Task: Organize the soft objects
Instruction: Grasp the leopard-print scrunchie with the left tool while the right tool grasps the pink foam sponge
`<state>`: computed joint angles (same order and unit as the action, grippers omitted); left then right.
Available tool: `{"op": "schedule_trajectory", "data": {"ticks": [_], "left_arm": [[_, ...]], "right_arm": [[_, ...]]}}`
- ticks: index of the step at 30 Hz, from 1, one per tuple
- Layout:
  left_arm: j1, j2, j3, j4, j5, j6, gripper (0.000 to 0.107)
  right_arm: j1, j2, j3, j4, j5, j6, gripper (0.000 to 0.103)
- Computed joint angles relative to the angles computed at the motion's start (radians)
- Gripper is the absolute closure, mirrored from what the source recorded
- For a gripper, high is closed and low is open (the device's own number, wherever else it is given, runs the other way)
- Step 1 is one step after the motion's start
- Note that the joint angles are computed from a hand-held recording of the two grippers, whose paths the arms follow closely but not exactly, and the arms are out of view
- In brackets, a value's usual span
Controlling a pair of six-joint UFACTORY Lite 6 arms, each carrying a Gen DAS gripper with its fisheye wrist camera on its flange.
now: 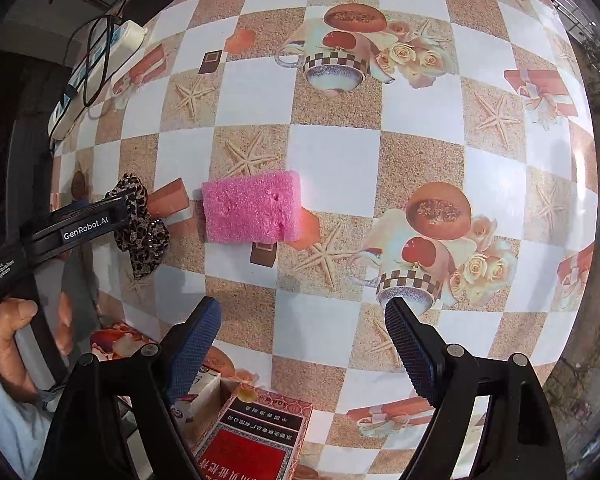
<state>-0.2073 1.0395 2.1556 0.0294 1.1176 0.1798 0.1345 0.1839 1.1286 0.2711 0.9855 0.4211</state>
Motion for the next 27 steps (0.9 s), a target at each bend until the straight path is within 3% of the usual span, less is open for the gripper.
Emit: {"op": "schedule_trajectory", "data": {"ticks": [8, 10, 15, 17, 20, 22, 25, 27], "left_arm": [[0.047, -0.016, -0.078, -0.038, 0.0, -0.075, 0.004], [0.059, -0.064, -0.176, -0.043, -0.053, -0.08, 0.004], [0.057, -0.096, -0.227, -0.047, -0.086, -0.086, 0.004], [0.051, -0.109, -0.245, -0.049, -0.092, -0.089, 0.004], [0.044, -0.028, -0.122, -0.038, 0.018, -0.079, 0.004], [0.032, -0.038, -0.137, -0.035, 0.03, -0.067, 0.005], [0.019, -0.127, -0.257, -0.037, -0.032, -0.051, 0.016], [0.0, -0.193, -0.337, -0.042, -0.075, -0.025, 0.041]], "right_arm": [[0.061, 0.294, 0.187, -0.021, -0.098, 0.017, 0.018], [0.072, 0.326, 0.206, -0.04, -0.105, 0.033, 0.018], [0.103, 0.321, 0.187, -0.111, -0.141, 0.099, 0.019], [0.124, 0.315, 0.189, -0.171, -0.132, 0.154, 0.032], [0.116, 0.272, 0.136, -0.129, -0.155, 0.133, 0.032], [0.101, 0.226, 0.098, -0.133, -0.164, 0.133, 0.032], [0.045, 0.108, 0.028, -0.129, -0.15, 0.096, 0.032], [0.03, 0.043, -0.006, -0.139, -0.14, 0.105, 0.032]]}}
